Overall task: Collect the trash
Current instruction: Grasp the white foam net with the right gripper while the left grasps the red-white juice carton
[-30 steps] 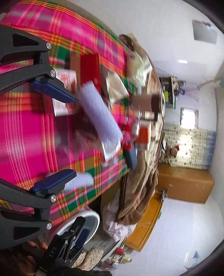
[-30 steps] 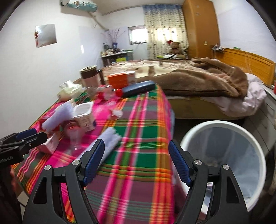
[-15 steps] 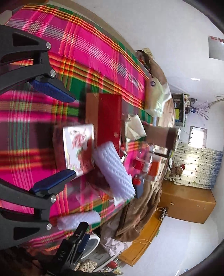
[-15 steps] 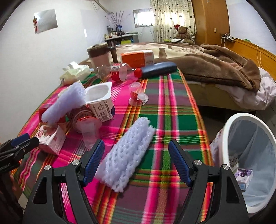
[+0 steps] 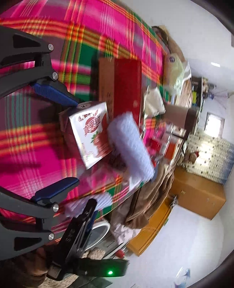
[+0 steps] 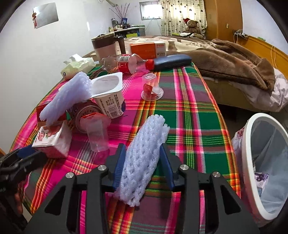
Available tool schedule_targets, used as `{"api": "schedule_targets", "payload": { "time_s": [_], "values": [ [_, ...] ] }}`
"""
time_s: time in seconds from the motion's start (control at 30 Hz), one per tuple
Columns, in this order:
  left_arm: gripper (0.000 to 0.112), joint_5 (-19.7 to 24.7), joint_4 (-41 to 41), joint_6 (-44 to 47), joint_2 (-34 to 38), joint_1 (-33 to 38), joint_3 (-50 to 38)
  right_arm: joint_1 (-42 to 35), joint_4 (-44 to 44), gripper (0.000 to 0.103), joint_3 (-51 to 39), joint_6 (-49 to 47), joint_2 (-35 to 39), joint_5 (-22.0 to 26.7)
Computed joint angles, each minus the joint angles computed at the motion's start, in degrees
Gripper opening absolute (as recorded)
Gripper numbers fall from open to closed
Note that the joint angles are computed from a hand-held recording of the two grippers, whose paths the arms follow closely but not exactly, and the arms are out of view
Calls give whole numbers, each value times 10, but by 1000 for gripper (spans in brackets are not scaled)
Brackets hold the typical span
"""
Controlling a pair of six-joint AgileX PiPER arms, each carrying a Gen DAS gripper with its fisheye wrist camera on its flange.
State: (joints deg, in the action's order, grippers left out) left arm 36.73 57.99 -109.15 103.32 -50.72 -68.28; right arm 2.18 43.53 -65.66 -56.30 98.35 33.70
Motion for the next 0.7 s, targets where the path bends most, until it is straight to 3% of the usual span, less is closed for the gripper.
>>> {"api": "schedule_targets", "payload": {
  "time_s": [0.17, 0.23, 0.3, 0.37, 0.43, 0.5, 0.57, 0.7],
  "values": [
    [80, -36, -5, 17, 13, -16, -18, -2, 1, 29, 6, -15, -7, -12],
    [80, -32, -25, 56, 20, -23, -35, -6, 5, 28, 4, -22, -5, -7],
    [80, 0, -18, 67, 23, -35, -48, -8, 10, 27, -2, -27, 0, -1],
    [80, 92, 0, 62, 30, -56, -71, -11, 13, 26, -3, -32, 1, 2],
    [80, 144, 6, 72, 32, -56, -80, -12, 16, 24, -5, -37, 1, 4],
    [80, 119, -2, 89, 25, -34, -70, -12, 18, 23, -6, -39, 1, 3],
    [80, 71, -59, 150, 26, 4, -70, -16, 23, 23, -9, -41, 2, 11],
    [80, 15, -75, 189, 35, 27, -69, -22, 29, 23, -9, -46, 2, 17]
  ]
}}
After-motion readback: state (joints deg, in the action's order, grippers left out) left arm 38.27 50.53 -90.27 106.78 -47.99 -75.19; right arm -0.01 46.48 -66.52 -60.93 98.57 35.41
